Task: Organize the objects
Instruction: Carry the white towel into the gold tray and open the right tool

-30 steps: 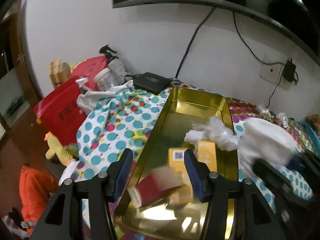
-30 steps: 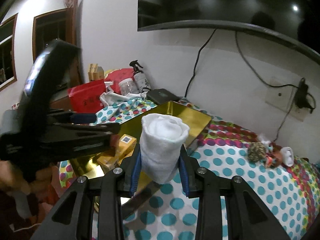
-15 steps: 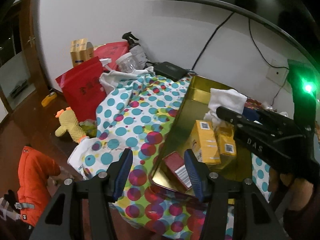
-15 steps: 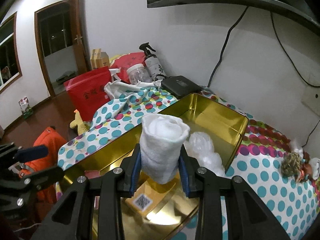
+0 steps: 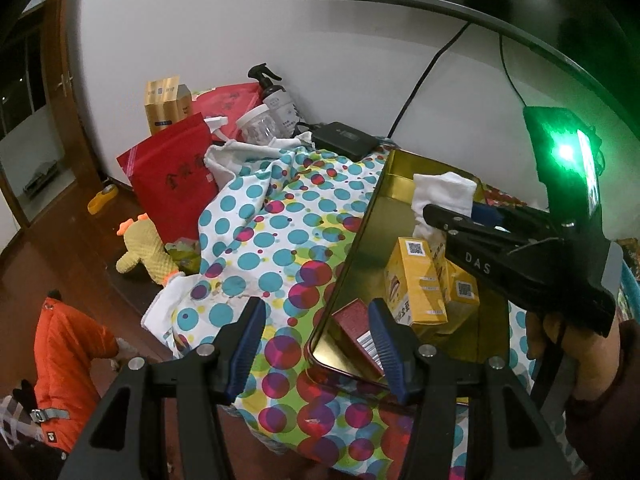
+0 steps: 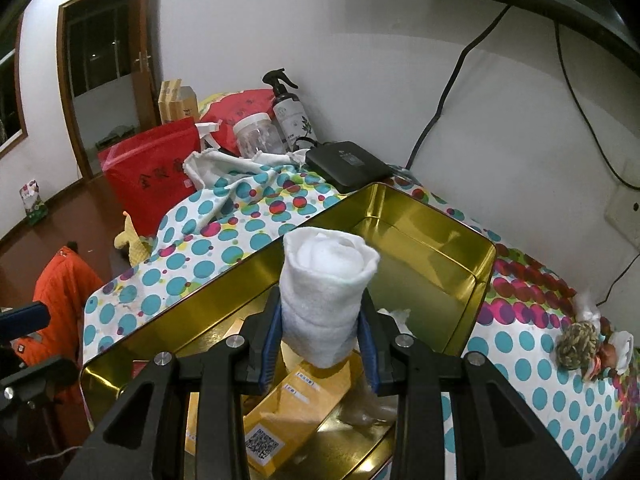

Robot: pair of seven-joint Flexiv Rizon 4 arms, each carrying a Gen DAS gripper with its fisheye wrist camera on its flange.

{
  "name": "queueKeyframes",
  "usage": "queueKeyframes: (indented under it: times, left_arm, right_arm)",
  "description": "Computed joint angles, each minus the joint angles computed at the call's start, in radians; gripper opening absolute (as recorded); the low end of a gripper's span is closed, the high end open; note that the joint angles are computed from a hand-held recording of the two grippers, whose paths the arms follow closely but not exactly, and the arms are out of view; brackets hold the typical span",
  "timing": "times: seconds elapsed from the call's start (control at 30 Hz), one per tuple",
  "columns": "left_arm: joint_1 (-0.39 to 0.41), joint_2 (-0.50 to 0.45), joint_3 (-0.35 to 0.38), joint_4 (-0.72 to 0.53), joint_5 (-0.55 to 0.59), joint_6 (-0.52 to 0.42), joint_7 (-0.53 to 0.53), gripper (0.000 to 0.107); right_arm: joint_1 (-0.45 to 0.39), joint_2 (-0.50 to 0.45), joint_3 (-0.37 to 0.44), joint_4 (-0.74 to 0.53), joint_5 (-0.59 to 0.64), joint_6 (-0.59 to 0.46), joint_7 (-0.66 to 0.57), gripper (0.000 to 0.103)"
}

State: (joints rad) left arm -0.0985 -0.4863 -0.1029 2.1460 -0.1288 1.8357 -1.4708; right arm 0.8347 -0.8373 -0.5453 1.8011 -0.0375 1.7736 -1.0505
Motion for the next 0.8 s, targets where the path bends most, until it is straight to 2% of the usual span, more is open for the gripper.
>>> queueKeyframes:
  times: [0.13, 0.33, 0.43, 0.5, 0.57, 0.8]
  left_arm:
    - [-0.010, 0.004, 0.006, 0.002, -0.002, -0.004, 0.001, 0.055]
    - [-0.025, 0.013, 0.015, 0.006, -0.007, -0.014, 0.002, 0.055]
    - [-0.008, 0.019, -0.005, 0.016, -0.001, -0.013, -0.001, 0.055]
    - [-0.010, 0.021, -0.006, 0.018, -0.001, -0.015, -0.003, 0.055]
    - [-0.014, 0.021, -0.005, 0.018, 0.000, -0.017, -0.003, 0.055]
    - [-0.043, 0.017, -0.004, 0.010, -0.002, -0.031, 0.000, 0.055]
  right_arm:
    - [0.021, -0.005, -0.024, 0.003, 0.001, -0.006, 0.000, 0.033]
    - [0.033, -0.004, -0.035, 0.012, 0.001, -0.004, -0.005, 0.038]
    - [0.056, -0.010, -0.060, 0.025, 0.018, 0.014, -0.004, 0.046]
    - [0.081, -0.013, -0.087, 0.043, 0.044, 0.037, -0.007, 0.060]
    - [0.117, -0.018, -0.123, 0.067, 0.080, 0.061, -0.016, 0.066]
    - [0.214, -0.025, -0.214, 0.173, 0.243, 0.154, -0.081, 0.075]
